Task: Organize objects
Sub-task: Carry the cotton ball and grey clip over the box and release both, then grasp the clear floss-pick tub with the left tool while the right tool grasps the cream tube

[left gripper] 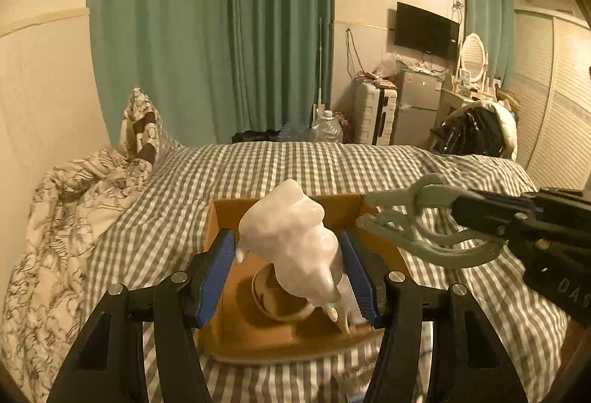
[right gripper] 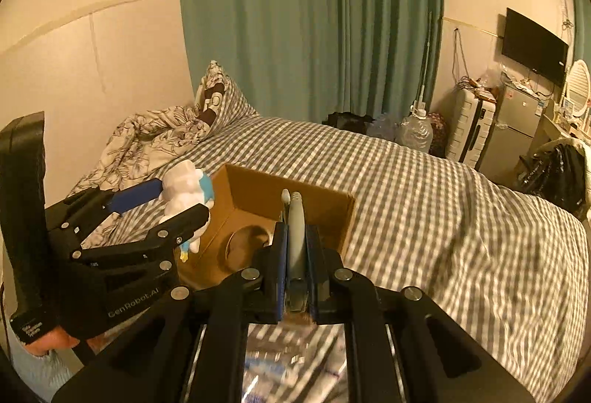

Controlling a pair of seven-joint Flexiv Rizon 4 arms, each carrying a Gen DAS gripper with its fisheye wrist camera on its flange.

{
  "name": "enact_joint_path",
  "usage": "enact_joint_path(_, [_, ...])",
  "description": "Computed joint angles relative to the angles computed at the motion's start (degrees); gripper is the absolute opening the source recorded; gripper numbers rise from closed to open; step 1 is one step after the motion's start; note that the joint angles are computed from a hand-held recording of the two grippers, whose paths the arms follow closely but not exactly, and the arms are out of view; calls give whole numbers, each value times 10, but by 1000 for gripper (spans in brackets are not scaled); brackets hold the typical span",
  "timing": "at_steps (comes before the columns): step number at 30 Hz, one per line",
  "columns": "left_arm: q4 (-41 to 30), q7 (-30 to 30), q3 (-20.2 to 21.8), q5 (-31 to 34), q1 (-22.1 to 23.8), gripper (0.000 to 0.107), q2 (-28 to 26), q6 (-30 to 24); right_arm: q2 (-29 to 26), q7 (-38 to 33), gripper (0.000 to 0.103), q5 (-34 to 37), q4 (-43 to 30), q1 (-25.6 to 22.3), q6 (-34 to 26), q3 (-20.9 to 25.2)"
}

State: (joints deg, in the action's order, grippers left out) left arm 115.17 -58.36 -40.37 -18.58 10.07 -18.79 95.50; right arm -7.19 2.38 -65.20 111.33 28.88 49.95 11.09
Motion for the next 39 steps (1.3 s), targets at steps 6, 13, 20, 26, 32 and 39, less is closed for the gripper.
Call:
enact_joint_path(6, [-81, -13, 157, 21, -139, 60, -56, -39, -62, -33, 8, 14, -35, -14, 55, -33])
enact_joint_path(13, [-86, -2, 158, 7, -142, 72, -85, -48, -83, 17, 11, -11, -18, -17, 112, -62])
enact_joint_path(20, [-67, -32, 186, -2, -162, 95, -44, -46, -15, 49, 47, -47, 13, -24, 56, -41])
enact_joint_path(26, [-12, -52, 214, -8, -179, 97, 24, -41, 55, 27, 58, -14, 33, -20, -36, 13])
enact_joint_path(32, [51, -76, 269, -8, -222, 98, 81, -55, 94, 0, 60, 37, 48, 2, -135, 62])
enact_joint_path(39, [102, -128, 318, 27, -272, 98, 91, -84, 96, 15, 60, 102, 94, 26, -164, 87])
